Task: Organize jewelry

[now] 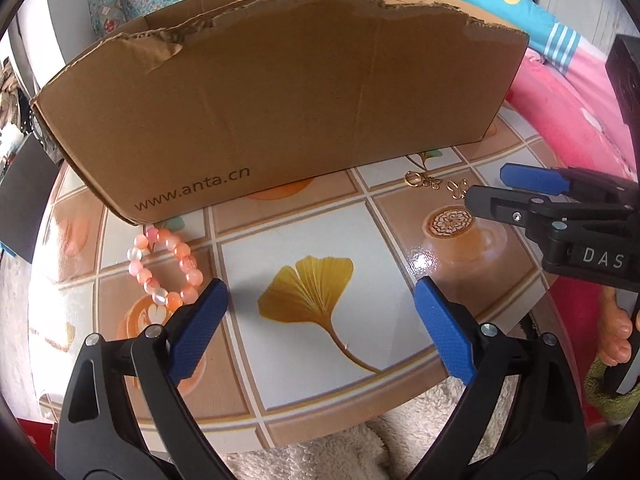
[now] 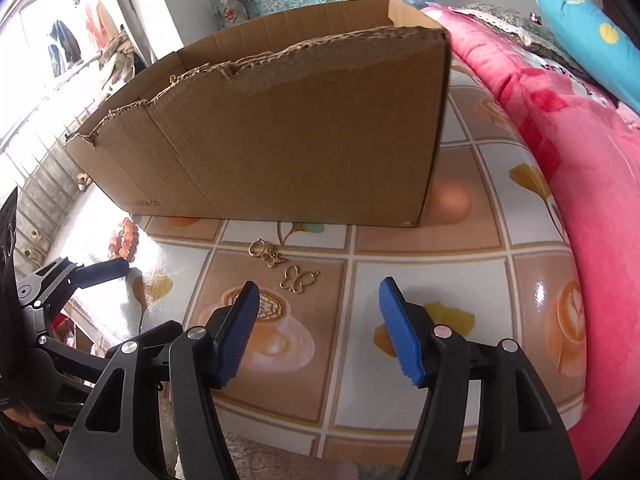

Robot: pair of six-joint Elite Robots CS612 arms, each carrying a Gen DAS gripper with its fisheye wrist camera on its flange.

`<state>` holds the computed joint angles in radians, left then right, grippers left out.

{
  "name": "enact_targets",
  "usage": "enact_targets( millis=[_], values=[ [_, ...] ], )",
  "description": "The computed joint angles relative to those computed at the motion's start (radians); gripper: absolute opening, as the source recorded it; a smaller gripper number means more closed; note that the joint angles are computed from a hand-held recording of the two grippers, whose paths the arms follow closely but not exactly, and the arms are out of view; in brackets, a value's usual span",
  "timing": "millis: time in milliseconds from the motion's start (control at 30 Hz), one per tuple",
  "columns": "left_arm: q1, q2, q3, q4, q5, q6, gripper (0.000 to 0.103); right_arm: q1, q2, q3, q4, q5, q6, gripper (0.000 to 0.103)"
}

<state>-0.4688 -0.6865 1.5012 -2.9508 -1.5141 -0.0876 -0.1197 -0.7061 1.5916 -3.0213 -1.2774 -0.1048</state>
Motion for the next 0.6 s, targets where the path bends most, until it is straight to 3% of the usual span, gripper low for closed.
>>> enact_targets(
  millis=[300,600],
  values=[
    [-0.026,0.023,-0.025,-0.006,0.026,-0.013,0.095,0.003,0.002,0.009,-0.036,0.002,-0.040,0.061],
    [-0.019,0.018,0.028,-0.095,0.027,-0.007,0.095,0.005,0.003,0.013,-0.060,0.024,-0.109,0.061]
  ],
)
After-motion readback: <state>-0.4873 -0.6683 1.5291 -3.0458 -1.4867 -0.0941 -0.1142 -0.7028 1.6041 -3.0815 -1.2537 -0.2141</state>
